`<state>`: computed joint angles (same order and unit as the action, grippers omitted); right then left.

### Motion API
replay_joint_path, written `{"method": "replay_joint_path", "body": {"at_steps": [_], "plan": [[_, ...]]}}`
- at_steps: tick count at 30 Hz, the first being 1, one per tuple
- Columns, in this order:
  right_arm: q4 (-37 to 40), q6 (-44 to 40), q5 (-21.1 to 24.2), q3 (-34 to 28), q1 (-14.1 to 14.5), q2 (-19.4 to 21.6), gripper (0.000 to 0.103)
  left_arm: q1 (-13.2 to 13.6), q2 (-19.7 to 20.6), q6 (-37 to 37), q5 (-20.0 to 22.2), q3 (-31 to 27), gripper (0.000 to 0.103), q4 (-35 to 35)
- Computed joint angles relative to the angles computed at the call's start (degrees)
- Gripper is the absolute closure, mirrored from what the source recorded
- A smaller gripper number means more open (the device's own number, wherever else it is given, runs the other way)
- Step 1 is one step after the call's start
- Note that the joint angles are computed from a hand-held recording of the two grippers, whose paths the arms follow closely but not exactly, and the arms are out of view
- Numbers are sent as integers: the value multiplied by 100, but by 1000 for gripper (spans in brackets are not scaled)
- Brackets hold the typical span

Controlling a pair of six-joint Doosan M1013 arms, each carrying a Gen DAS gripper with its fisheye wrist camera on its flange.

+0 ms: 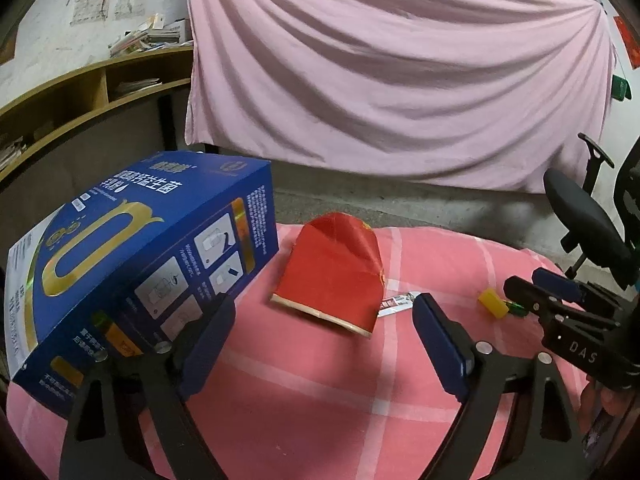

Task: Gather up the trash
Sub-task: 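Grasp the red paper cup with the left tool while the right tool grasps the yellow cap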

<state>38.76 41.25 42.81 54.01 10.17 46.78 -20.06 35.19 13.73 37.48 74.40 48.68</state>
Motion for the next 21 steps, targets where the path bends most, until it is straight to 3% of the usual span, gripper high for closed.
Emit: {"method": "replay_joint_path", "body": {"at_steps": [3, 8, 11, 13, 21], "plan": [[250, -316, 71, 24, -10, -14, 51, 54, -94, -92, -280, 135, 17, 129], [413, -464, 337, -74, -37, 40, 53, -2, -28, 532, -125, -23, 17, 359], [236, -301, 527, -226, -15, 122, 65, 4, 35, 910, -116, -92, 17, 227], [186, -266, 568, -260, -4, 142, 65, 54, 67, 1192, -171, -131, 17, -148], [-84, 175, 799, -436, -2, 246, 65, 11, 249, 1736, 225, -376, 17, -538]]}}
